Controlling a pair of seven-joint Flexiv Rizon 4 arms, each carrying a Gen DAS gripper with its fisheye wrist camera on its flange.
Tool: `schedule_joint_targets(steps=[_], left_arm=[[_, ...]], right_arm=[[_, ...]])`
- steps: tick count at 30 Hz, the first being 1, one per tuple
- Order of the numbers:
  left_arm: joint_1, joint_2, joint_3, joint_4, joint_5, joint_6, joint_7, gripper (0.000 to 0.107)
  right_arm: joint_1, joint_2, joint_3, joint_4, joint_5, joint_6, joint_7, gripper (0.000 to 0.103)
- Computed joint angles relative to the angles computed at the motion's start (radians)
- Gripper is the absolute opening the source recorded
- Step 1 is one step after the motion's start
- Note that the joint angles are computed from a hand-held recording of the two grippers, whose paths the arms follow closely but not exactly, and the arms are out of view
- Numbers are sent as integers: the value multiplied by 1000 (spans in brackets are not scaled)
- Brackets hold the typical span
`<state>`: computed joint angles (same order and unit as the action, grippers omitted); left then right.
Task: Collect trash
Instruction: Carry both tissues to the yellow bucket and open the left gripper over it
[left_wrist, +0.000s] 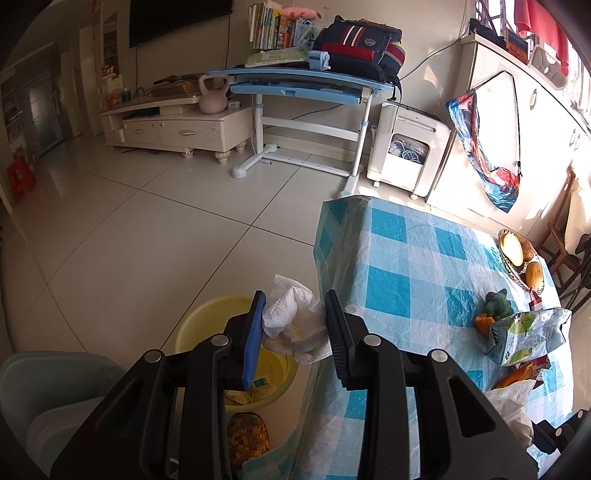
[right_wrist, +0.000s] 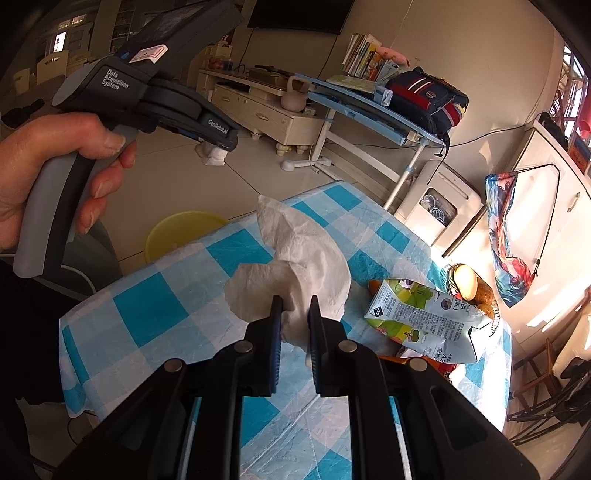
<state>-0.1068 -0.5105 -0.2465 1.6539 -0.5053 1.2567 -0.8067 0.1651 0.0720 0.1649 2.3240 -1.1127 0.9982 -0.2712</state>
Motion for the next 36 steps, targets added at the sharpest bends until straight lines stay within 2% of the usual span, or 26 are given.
schedule_joint_targets(steps=[11,18,24,30,33,36], left_arm=[[-8,-21,24,-24,38,-4,-40,30],[6,-61,48,-91,21,-146,-129,30],[-10,-101,90,-135,69,-171,-209,30],[-46,-175,154,-234,183,-237,-309,31],[-47,-202,167,-274,212,-274,-355,40],[-32,-199,157,-273,207,-240,-392,55]], right_arm=[[3,2,1,4,-1,6,10,14],[-73,-4,-46,64,107,294,71,14],[-117,-29,-52,59,39,389,158,14],[-122,-51,-62,39,-25,428,205,14],[-124,-64,-69,30,-54,450,233,14],[-124,-89,-83,7,-94,482,278,14]])
